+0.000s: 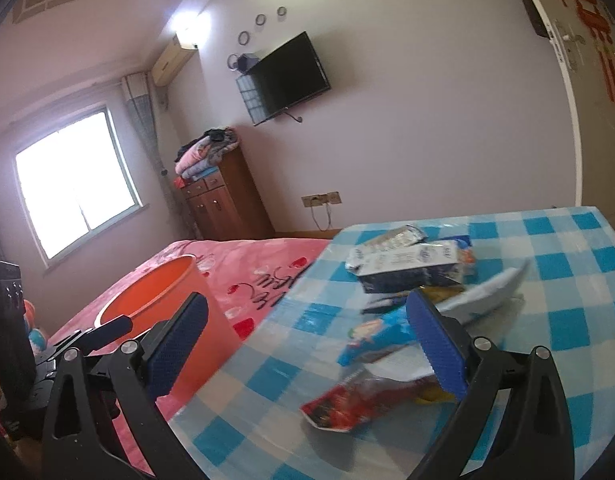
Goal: Collect trash
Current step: 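Move both open tools back to the trash on the table, then grasp the white milk carton with the left tool while the right tool grasps a grey-white packet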
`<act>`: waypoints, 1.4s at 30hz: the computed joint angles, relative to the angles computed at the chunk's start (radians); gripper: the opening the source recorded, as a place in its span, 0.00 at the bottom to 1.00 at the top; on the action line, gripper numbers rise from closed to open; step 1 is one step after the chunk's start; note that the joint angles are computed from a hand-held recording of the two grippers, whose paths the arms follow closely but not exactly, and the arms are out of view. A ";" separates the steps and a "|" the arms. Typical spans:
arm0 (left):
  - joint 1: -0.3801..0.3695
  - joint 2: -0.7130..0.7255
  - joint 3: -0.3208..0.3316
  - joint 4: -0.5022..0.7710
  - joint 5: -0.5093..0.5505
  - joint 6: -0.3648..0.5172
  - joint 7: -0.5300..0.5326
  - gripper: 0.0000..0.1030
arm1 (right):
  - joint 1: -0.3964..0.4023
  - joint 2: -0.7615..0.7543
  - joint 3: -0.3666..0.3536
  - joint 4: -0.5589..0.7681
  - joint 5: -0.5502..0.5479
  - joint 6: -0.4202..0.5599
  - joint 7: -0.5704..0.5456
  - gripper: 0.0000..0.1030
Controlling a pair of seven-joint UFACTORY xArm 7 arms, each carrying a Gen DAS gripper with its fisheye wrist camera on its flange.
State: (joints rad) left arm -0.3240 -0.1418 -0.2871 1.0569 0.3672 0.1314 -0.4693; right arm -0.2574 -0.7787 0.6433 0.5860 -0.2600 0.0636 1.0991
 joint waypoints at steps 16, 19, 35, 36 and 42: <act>-0.151 0.194 0.028 0.223 -0.028 0.135 0.037 0.83 | 0.077 -0.152 -0.173 -0.222 0.077 0.045 0.057 0.95; -0.188 0.229 0.039 0.255 -0.033 0.156 0.051 0.83 | 0.118 -0.142 -0.246 -0.271 0.102 0.004 0.043 0.95; -0.283 0.391 0.071 0.463 -0.141 0.269 0.133 0.83 | 0.489 0.079 -0.643 -0.320 0.295 -0.222 -0.188 0.65; -0.280 0.406 0.066 0.485 -0.160 0.287 0.155 0.83 | 0.515 0.091 -0.667 -0.314 0.304 -0.229 -0.205 0.65; -0.296 0.472 0.090 0.564 -0.190 0.338 0.139 0.83 | 0.554 0.129 -0.712 -0.276 0.355 -0.163 -0.278 0.65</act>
